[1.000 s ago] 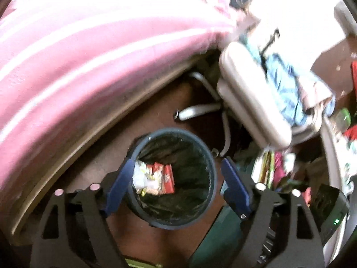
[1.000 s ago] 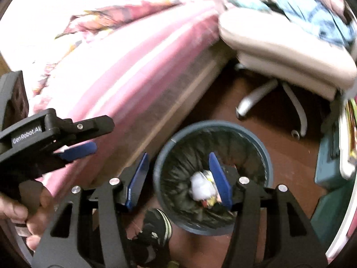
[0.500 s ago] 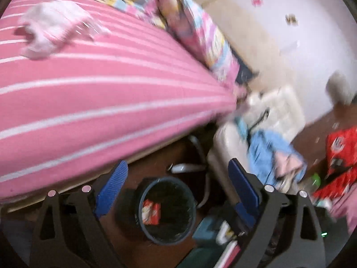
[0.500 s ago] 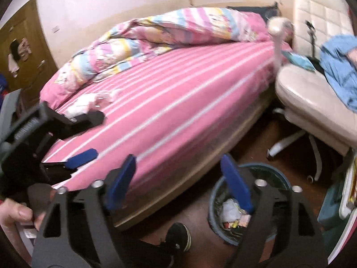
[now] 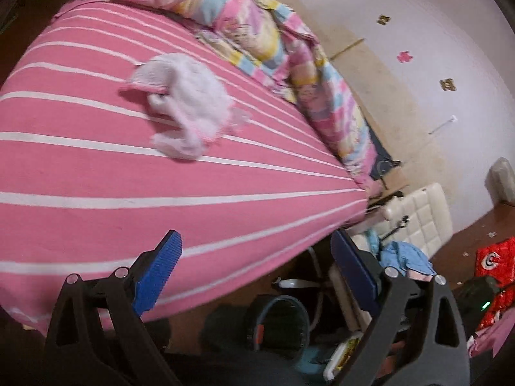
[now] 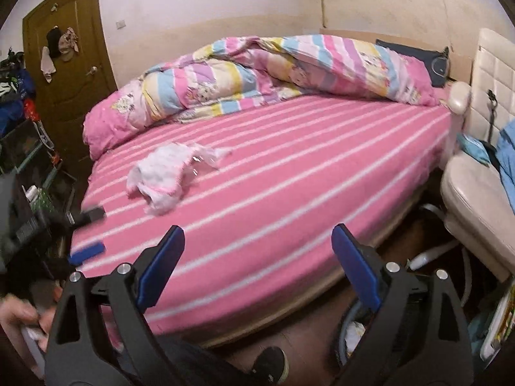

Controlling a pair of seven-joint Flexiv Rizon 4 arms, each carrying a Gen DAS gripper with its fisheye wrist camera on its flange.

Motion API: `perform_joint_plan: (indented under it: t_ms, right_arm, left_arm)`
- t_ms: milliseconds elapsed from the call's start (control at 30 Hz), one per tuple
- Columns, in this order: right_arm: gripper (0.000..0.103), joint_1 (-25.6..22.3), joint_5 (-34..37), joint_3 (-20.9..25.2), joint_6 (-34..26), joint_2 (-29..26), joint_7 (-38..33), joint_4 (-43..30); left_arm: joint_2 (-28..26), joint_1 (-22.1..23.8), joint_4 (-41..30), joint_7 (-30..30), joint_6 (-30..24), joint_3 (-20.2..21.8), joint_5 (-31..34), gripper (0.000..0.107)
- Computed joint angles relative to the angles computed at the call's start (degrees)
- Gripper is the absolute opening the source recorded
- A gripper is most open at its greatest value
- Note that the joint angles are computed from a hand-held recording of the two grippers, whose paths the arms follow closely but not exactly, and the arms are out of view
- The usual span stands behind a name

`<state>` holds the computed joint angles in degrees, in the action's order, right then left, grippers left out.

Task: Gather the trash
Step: 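Move both open tools back toward the white gauze cloth on the bed, then grasp white tissue under the gauze with the left tool while the right tool grasps plastic film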

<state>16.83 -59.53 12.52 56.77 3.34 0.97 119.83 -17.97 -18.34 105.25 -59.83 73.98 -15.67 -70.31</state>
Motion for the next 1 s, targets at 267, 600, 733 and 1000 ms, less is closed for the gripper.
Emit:
perform_joint_plan:
  t_ms: [267, 600, 733, 1000]
  right_arm:
    - [0.092, 2.0, -4.3, -3.7, 5.1, -9.5, -0.5, -9.4]
    - [0.092, 4.6, -0.7, -9.0, 13.9, -18.7, -4.1, -14.1]
    - [0.092, 4.6, 1.9, -11.3, 20.2, -22.1, -4.4, -15.3]
    - [0.092, 2.2, 14.9, -11.0, 35.1, -30.9, -10.7, -20.7]
  left_arm:
    - [-4.7, 2.9, -3.4, -2.4, 0.2, 0.9, 9.7, 0.091]
    - [-11.4, 7.8, -9.7, -2.0, 0.8, -3.3, 16.5, 0.091]
    - [-14.7, 8.0, -13.5, -5.1, -1.4, -2.8, 20.7, 0.091]
    - [-20.8, 8.0, -21.3, -9.8, -4.6, -1.9, 29.6, 0.089]
